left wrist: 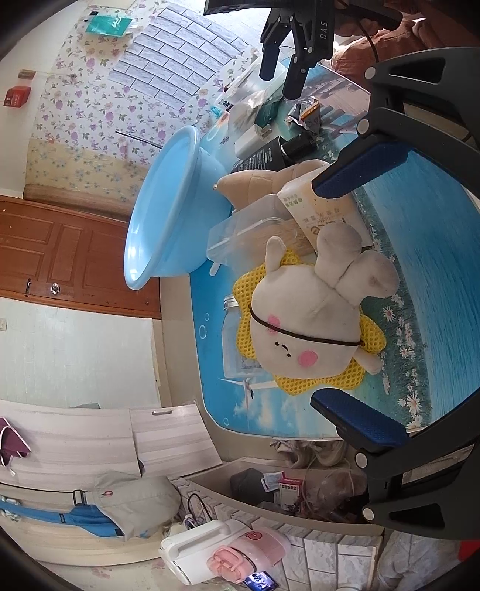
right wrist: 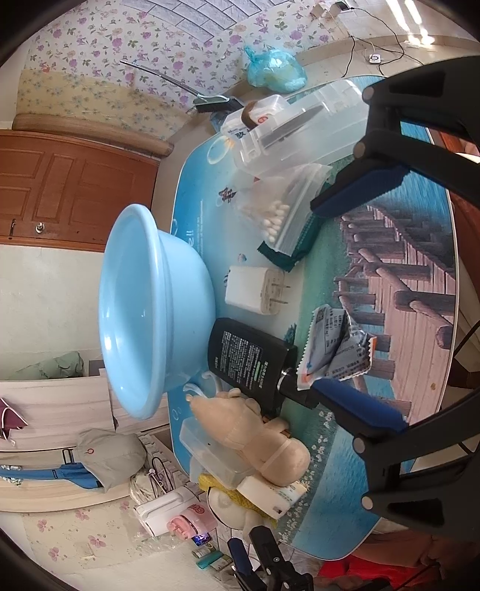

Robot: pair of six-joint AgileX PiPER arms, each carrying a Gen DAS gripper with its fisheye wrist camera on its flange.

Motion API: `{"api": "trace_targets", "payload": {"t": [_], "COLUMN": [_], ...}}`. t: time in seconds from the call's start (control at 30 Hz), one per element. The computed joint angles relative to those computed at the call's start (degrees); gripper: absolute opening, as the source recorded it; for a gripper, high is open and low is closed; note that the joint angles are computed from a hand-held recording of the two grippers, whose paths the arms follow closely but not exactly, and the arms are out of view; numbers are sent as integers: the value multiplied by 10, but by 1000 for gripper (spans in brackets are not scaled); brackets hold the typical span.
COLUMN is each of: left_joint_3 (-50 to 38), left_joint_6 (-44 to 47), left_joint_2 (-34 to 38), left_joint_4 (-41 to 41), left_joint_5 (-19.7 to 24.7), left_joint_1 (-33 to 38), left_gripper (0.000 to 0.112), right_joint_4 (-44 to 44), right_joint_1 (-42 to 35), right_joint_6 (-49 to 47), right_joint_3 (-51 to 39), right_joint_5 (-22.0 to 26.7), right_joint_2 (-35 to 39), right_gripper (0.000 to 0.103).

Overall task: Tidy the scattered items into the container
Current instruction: 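Reach the left gripper toward the white plush toy with yellow mesh collar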

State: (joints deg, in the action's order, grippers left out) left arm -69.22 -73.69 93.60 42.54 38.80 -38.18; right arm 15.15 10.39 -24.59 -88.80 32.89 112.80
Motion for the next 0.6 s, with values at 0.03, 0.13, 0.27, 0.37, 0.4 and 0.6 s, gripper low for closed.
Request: {"api": "trace_targets", "payload": {"t": [0.03,0.13,0.27,0.37,0.4,0.6], "left_joint_3": [0,2,9,13,14,22], "left_joint_6": [0,-4,-11,-10,-12,-15], "left_joint_2": [0,-3,-9,-10,-11,-20], "left_joint_4": [0,4,11,6,7,2], "left_joint_5": [2,6,5,2,2,-12], "left_joint_1": [0,-2,-4,-1,0,10], "left_gripper": [103,103,103,103,103,103], "right_joint_4": [1,6,9,9,9,15], "right_joint_1": [0,0,-3,-6,-7,-17], "right_joint_6": [-1,-6,-8,-7,-8,-13], "right_joint_3": [0,-1,3,4,5,11], "right_joint_5": [0,5,0,1,2,-3], "right_joint_2": [0,1,-2,-3,-4,-10], "right_gripper": [89,85,85,85,85,85]}}
